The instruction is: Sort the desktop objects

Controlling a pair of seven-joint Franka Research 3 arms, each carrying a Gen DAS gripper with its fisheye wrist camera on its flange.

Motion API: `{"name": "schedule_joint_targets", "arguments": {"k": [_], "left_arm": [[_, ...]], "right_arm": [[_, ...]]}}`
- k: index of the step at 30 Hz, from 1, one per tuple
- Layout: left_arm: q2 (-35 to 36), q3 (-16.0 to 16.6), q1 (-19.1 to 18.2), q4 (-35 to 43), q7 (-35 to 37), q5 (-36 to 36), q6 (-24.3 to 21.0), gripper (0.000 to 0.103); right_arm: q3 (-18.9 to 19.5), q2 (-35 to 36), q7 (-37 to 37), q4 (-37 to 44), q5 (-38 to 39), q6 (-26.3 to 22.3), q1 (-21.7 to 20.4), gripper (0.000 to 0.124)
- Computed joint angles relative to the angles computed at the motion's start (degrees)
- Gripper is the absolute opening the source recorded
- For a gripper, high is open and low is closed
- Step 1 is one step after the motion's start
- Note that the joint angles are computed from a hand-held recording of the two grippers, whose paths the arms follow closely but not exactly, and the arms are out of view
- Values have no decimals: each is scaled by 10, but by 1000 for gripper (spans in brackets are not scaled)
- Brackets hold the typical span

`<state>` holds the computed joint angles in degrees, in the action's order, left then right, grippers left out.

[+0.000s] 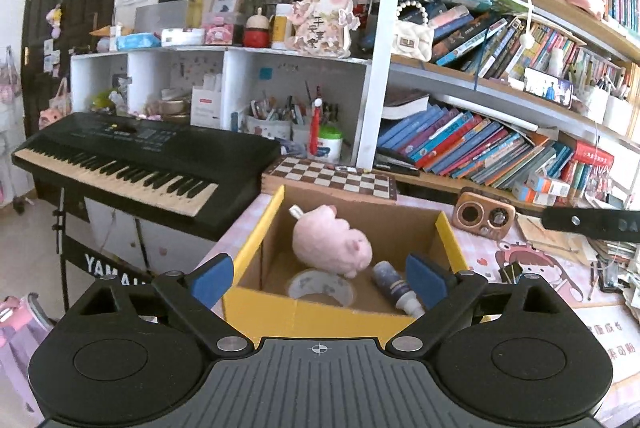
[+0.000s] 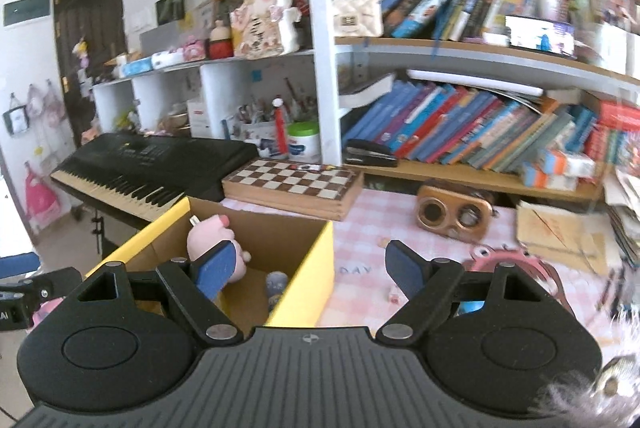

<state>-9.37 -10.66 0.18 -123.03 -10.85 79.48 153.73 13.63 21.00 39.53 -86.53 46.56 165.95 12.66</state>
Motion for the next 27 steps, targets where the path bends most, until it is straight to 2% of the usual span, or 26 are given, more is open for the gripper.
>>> {"name": "schedule_joint_targets", "arguments": {"k": [3, 8, 14, 18, 21, 27], "left_arm": [[-16, -2, -1, -18, -10, 6, 0, 97], [-37, -10, -2, -43, -17, 2, 1, 97], [-55, -17, -7, -74, 10, -32, 9, 98], [-72, -30, -11, -97, 13, -53, 2, 98], [-84, -40, -18, -116, 18, -72, -10, 98], [-98, -45, -27, -143, 53, -117, 6, 98]], "right_arm": [[6, -36, -17, -57, 27, 21, -8, 81], [-6, -79, -22, -125, 48, 37, 2, 80], [-16, -120, -36, -196, 78, 59, 19, 80], [-12, -153, -89, -257, 146, 101, 32, 80], [-23, -180, -105, -302, 170, 104, 50, 80], [-55, -224, -26, -376, 89, 87, 82, 80]]}}
